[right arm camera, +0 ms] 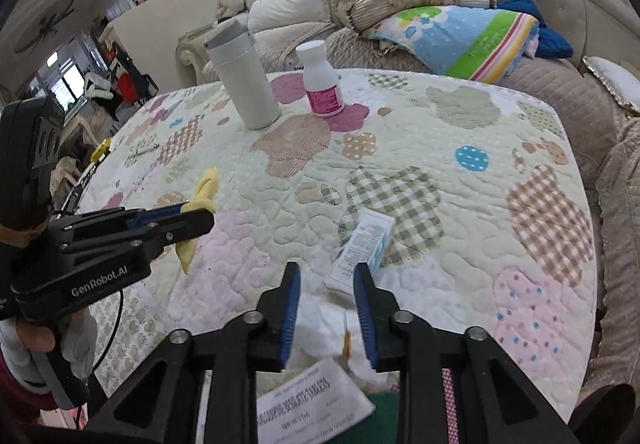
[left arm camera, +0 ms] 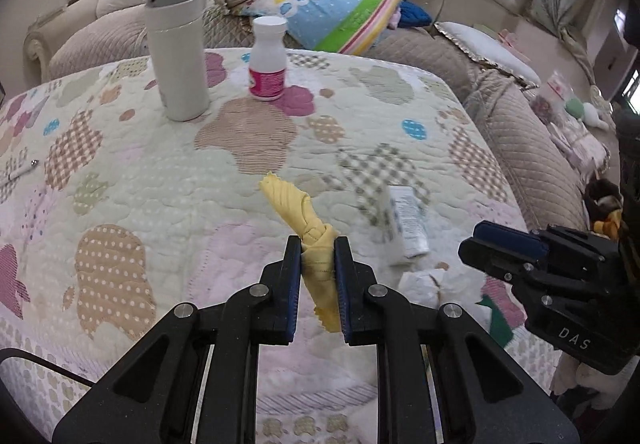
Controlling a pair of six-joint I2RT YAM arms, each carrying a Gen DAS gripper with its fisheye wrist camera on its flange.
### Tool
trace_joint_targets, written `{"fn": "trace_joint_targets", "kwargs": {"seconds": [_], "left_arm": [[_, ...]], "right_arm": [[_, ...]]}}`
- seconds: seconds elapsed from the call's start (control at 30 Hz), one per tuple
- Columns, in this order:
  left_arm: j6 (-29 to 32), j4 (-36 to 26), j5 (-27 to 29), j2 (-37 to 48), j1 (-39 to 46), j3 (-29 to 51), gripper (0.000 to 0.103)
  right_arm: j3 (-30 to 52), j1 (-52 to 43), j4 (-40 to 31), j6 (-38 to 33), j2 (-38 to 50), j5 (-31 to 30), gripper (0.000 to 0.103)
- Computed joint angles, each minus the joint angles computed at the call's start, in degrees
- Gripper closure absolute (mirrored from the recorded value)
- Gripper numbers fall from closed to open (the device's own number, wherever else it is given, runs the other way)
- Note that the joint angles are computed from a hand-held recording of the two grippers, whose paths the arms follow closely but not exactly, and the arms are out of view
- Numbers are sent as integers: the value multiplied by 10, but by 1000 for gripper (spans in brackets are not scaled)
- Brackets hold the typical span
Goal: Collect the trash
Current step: 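Carry yellow cloth and white box over the black bin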
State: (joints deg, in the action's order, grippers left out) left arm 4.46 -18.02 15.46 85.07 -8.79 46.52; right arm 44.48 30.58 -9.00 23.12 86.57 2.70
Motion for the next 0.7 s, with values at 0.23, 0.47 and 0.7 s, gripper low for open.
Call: {"fn": "trace_joint_targets", "kwargs": {"seconds": [0.23,0.47,0.7], "left_arm": [[-7,-6,-8,-30,-10,-14,89],[0,-7,-7,-21,2,-17,89],[4,-5,0,-7,3,-13,89]], "right_arm": [[-20,-17,-10,20,-24,2,79],[74,-46,-13,25,122,-34,59],[176,-57,-44,14,248,-33,68]]}}
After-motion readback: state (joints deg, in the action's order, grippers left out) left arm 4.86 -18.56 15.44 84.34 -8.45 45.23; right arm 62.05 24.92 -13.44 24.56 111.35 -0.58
